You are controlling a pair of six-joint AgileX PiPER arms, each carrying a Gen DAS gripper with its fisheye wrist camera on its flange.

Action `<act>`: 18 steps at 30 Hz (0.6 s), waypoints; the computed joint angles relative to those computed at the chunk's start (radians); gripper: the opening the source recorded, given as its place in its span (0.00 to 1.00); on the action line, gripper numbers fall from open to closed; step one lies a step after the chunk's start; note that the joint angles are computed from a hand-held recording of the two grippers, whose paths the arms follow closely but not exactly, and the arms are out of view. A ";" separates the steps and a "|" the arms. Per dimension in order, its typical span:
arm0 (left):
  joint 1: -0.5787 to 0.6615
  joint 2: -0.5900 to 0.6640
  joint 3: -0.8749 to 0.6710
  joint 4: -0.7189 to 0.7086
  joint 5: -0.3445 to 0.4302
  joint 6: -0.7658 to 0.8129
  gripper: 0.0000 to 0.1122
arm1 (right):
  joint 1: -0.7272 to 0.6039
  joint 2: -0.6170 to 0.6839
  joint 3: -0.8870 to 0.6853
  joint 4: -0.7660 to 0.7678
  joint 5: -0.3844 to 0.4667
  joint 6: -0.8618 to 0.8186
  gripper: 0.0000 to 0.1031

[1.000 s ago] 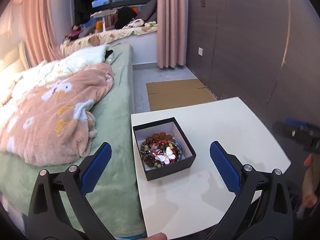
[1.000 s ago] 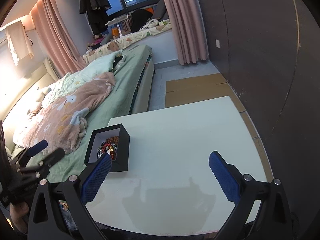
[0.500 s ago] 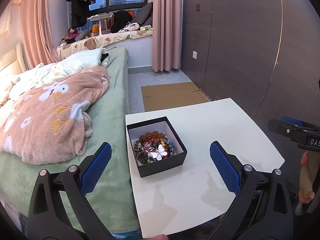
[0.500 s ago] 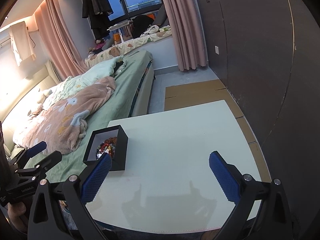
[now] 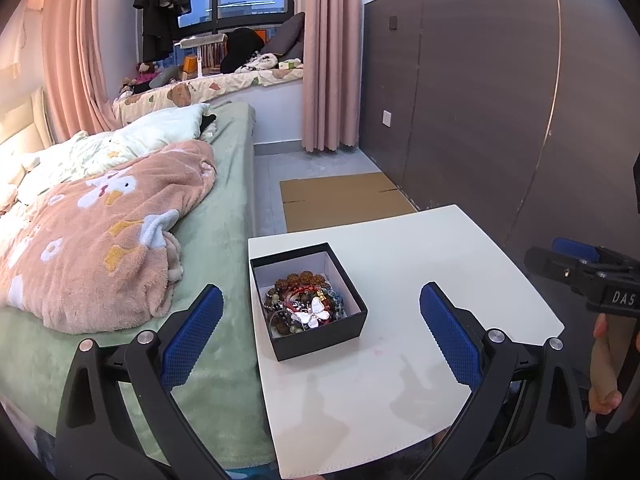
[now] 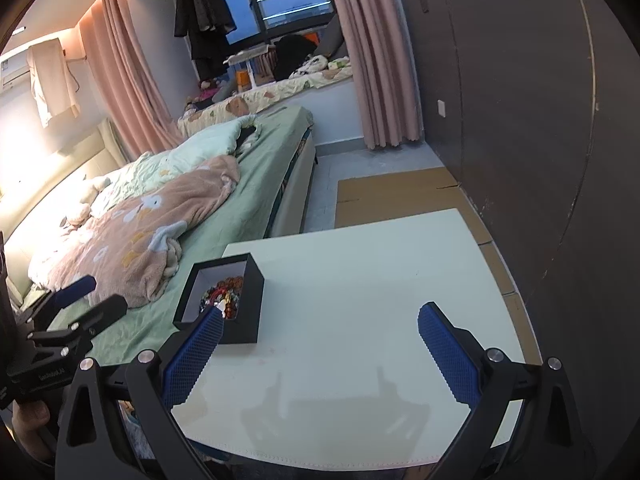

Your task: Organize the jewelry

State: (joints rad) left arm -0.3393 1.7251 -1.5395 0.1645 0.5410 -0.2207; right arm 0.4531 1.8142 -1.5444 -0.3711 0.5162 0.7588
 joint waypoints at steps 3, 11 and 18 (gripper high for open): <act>-0.005 0.000 0.000 0.010 0.001 -0.004 0.88 | -0.001 -0.007 0.005 -0.012 0.000 0.019 0.93; -0.016 -0.020 0.014 0.030 -0.012 -0.019 0.88 | -0.029 -0.015 0.012 0.117 -0.030 -0.066 0.93; -0.013 -0.022 0.007 0.024 -0.002 -0.014 0.88 | -0.037 -0.010 0.012 0.130 -0.023 -0.065 0.93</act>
